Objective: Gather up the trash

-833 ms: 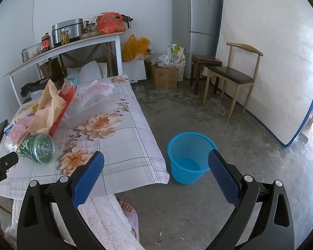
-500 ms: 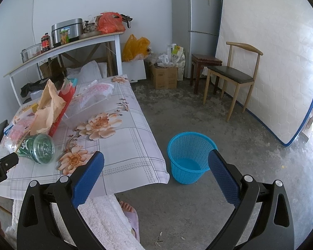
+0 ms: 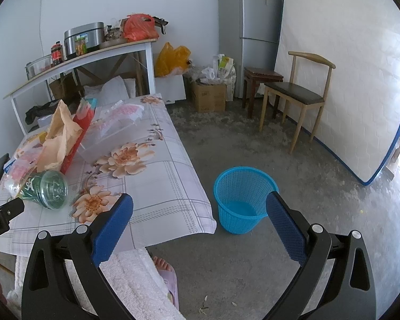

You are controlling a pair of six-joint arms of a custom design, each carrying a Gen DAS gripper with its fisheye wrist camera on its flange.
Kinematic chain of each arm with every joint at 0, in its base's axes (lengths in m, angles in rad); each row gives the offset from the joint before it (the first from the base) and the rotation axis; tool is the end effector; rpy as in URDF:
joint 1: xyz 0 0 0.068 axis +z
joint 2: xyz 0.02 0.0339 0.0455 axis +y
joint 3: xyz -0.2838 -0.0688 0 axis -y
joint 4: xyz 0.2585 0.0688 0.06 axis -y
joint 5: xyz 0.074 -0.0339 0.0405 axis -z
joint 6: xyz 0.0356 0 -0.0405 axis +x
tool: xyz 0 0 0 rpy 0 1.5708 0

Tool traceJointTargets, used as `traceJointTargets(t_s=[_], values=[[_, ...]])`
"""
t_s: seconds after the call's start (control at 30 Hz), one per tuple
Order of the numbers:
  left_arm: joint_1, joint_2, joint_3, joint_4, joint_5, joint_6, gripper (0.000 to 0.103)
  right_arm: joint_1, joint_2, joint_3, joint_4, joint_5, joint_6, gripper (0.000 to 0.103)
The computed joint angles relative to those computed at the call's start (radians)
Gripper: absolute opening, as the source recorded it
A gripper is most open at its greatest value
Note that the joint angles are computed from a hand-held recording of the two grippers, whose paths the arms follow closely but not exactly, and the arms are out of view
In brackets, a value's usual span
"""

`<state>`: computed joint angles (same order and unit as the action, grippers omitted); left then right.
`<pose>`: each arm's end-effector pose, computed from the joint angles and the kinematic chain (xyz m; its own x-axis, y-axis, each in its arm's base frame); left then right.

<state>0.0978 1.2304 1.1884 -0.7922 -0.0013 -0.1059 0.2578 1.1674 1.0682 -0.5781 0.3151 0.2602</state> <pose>0.2584 0.0254 0.3489 -0.7227 -0.1771 -0.6681 -0.1759 0.9819 -0.0701 0.2502 0.0546 0.3410 -0.5879 0.0980 -0.8030 0.1473 0.9890 0.0128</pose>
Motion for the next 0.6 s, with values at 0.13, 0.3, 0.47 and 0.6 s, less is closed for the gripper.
traceJointTargets(t_s=[0.13,0.3,0.47,0.6], values=[[0.027,0.014,0.003,-0.005,0.058,0.010,0.095,0.000,0.003,-0.005,0.007,-0.002,0.001,0.097],[0.064,0.041,0.018,-0.023,0.118,0.037,0.095,0.009,0.022,-0.009,0.026,-0.002,0.015,0.097],[0.123,0.068,0.046,-0.032,0.211,0.086,0.095,0.033,0.057,0.005,0.061,0.012,0.036,0.097],[0.174,0.090,0.068,-0.028,0.298,0.117,0.095,0.052,0.093,0.033,0.086,0.017,0.044,0.097]])
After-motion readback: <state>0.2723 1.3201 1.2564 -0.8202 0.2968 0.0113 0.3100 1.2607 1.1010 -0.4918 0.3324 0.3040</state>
